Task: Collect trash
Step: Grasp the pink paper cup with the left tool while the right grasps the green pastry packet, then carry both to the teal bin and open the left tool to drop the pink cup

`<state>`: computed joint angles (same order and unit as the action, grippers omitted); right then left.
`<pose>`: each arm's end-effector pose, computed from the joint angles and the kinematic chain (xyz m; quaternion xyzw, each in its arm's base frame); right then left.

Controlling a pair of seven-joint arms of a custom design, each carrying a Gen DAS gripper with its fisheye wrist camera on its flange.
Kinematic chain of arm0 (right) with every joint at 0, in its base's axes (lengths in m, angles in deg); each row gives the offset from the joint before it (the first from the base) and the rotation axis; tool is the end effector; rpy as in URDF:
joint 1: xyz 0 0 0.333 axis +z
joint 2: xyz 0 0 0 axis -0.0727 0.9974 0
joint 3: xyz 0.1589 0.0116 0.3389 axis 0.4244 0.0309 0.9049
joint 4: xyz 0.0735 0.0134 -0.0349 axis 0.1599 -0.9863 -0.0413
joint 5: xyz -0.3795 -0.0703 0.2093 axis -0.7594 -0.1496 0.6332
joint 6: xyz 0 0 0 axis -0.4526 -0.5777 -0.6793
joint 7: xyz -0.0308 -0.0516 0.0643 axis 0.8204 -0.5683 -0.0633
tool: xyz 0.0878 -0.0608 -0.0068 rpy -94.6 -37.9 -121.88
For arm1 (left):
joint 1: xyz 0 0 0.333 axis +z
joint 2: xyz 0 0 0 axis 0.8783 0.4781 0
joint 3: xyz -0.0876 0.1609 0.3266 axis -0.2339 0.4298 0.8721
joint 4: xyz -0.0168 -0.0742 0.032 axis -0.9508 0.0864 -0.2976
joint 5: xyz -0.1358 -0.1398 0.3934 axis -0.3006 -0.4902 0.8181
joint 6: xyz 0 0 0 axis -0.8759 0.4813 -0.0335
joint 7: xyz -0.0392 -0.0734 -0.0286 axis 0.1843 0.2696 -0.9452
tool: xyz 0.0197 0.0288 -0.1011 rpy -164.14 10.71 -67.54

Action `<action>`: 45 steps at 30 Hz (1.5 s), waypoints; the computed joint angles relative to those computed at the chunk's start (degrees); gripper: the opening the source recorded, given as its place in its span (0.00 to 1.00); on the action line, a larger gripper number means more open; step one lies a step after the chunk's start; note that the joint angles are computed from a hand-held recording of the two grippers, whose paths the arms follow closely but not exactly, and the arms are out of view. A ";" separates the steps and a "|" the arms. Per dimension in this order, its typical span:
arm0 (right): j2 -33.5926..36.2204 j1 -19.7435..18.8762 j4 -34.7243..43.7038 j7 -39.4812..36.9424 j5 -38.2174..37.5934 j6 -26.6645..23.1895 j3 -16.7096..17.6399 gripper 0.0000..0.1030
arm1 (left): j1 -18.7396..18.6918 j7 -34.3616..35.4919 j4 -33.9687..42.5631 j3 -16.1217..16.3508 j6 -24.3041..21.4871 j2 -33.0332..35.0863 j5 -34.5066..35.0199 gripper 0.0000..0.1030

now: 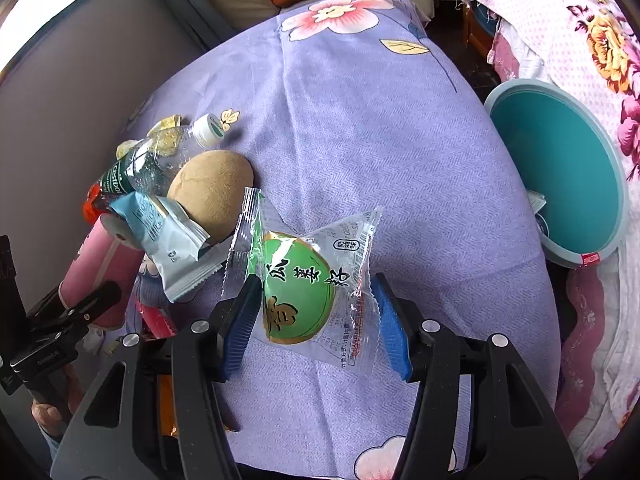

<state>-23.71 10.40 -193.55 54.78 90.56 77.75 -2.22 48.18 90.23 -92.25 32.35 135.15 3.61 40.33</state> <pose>0.5868 0.2005 0.4849 -0.8148 0.5225 0.0648 0.2428 0.4265 -0.1501 0.4996 -0.7955 0.5431 -0.2283 0.1417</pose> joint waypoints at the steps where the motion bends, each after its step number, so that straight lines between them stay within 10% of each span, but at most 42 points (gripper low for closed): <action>1: -0.28 -0.13 -0.18 -0.33 0.55 0.06 -0.11 0.52 | 0.13 -0.32 -0.02 -0.23 -0.25 -0.49 0.14 0.74; 15: -1.48 -2.44 0.08 -3.31 6.67 1.03 -1.55 0.52 | 1.69 -5.88 6.07 -3.15 -3.45 0.06 6.36 0.74; 45: 4.81 -12.78 9.17 -3.96 10.26 8.97 -6.14 0.52 | -3.05 7.19 48.83 -10.13 -10.87 41.20 4.82 0.74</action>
<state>-18.91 -2.37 -184.38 50.82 100.82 86.72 -8.37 45.13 97.42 -43.42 22.22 124.29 44.80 45.15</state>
